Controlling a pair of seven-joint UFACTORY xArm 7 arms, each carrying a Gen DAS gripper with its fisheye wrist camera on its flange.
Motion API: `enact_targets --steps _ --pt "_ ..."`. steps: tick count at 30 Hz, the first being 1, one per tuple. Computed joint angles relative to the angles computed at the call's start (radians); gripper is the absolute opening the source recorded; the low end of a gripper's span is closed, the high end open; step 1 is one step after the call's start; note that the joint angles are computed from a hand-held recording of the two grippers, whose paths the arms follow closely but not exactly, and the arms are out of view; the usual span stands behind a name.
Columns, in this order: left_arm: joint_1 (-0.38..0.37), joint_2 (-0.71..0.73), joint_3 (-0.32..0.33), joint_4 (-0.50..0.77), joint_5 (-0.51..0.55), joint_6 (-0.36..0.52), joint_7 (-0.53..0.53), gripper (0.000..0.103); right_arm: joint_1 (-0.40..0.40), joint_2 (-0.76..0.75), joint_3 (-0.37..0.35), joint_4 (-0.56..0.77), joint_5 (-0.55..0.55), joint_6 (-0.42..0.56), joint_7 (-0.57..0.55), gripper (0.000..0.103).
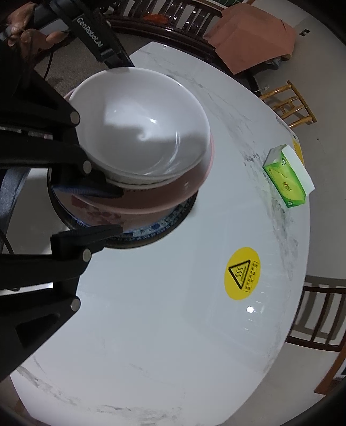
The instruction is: Organize plates and bowls
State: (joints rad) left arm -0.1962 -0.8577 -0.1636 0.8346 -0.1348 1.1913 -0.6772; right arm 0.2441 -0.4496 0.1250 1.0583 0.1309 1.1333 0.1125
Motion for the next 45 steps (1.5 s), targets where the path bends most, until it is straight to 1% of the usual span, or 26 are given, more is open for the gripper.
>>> enact_targets --steps 3,5,7,8,10,11,14,15,19,24,29,31,32,34,38,42,45 --pt "0.005 -0.007 -0.007 0.003 0.016 0.000 0.001 0.031 -0.001 -0.011 -0.009 -0.006 0.011 -0.008 -0.003 0.026" --pt "0.008 -0.012 -0.014 0.005 0.030 0.006 0.003 0.035 -0.005 -0.026 -0.009 -0.018 0.004 -0.030 -0.009 0.028" --pt "0.010 -0.017 -0.024 0.007 0.047 0.005 0.009 0.036 -0.011 -0.042 -0.007 -0.029 -0.009 -0.048 -0.007 0.036" --pt "0.009 -0.019 -0.026 0.007 0.052 0.006 0.012 0.038 -0.013 -0.054 -0.007 -0.041 -0.014 -0.066 -0.010 0.038" --pt "0.010 -0.031 -0.030 0.005 0.059 0.002 0.012 0.042 -0.016 -0.074 -0.009 -0.056 -0.020 -0.090 -0.015 0.044" --pt "0.011 -0.039 -0.031 0.002 0.062 0.000 0.011 0.045 -0.017 -0.085 -0.013 -0.066 -0.018 -0.105 -0.018 0.045" --pt "0.013 -0.068 -0.049 -0.004 0.088 -0.014 0.019 0.051 -0.026 -0.110 -0.010 -0.088 -0.031 -0.142 -0.015 0.051" --pt "0.014 -0.073 -0.055 -0.004 0.095 -0.015 0.021 0.051 -0.027 -0.117 -0.011 -0.094 -0.034 -0.153 -0.017 0.053" --pt "0.009 -0.100 -0.057 -0.014 0.101 -0.028 0.030 0.051 -0.031 -0.158 -0.016 -0.128 -0.043 -0.197 -0.024 0.054" --pt "-0.002 -0.151 -0.063 -0.037 0.092 -0.047 0.036 0.060 -0.025 -0.218 -0.020 -0.174 -0.047 -0.229 -0.045 0.055" --pt "-0.011 -0.207 -0.110 -0.045 0.105 -0.050 0.030 0.065 -0.017 -0.305 -0.021 -0.237 -0.037 -0.278 -0.057 0.055" --pt "-0.010 -0.234 -0.133 -0.052 0.111 -0.053 0.016 0.068 -0.014 -0.344 -0.018 -0.268 -0.037 -0.300 -0.058 0.060" --pt "-0.006 -0.246 -0.149 -0.052 0.119 -0.047 0.008 0.068 -0.011 -0.363 -0.014 -0.284 -0.039 -0.307 -0.062 0.061" --pt "0.001 -0.260 -0.181 -0.049 0.139 -0.037 -0.004 0.069 -0.003 -0.384 -0.008 -0.306 -0.044 -0.309 -0.070 0.061" --pt "0.012 -0.267 -0.240 -0.038 0.173 -0.002 -0.031 0.073 0.018 -0.422 -0.004 -0.348 -0.038 -0.283 -0.078 0.062" --pt "0.000 -0.248 -0.268 -0.035 0.177 0.017 -0.054 0.074 0.030 -0.452 -0.006 -0.375 -0.027 -0.256 -0.080 0.062" --pt "-0.010 -0.227 -0.272 -0.032 0.178 0.015 -0.067 0.074 0.028 -0.478 -0.011 -0.391 -0.021 -0.247 -0.078 0.062"
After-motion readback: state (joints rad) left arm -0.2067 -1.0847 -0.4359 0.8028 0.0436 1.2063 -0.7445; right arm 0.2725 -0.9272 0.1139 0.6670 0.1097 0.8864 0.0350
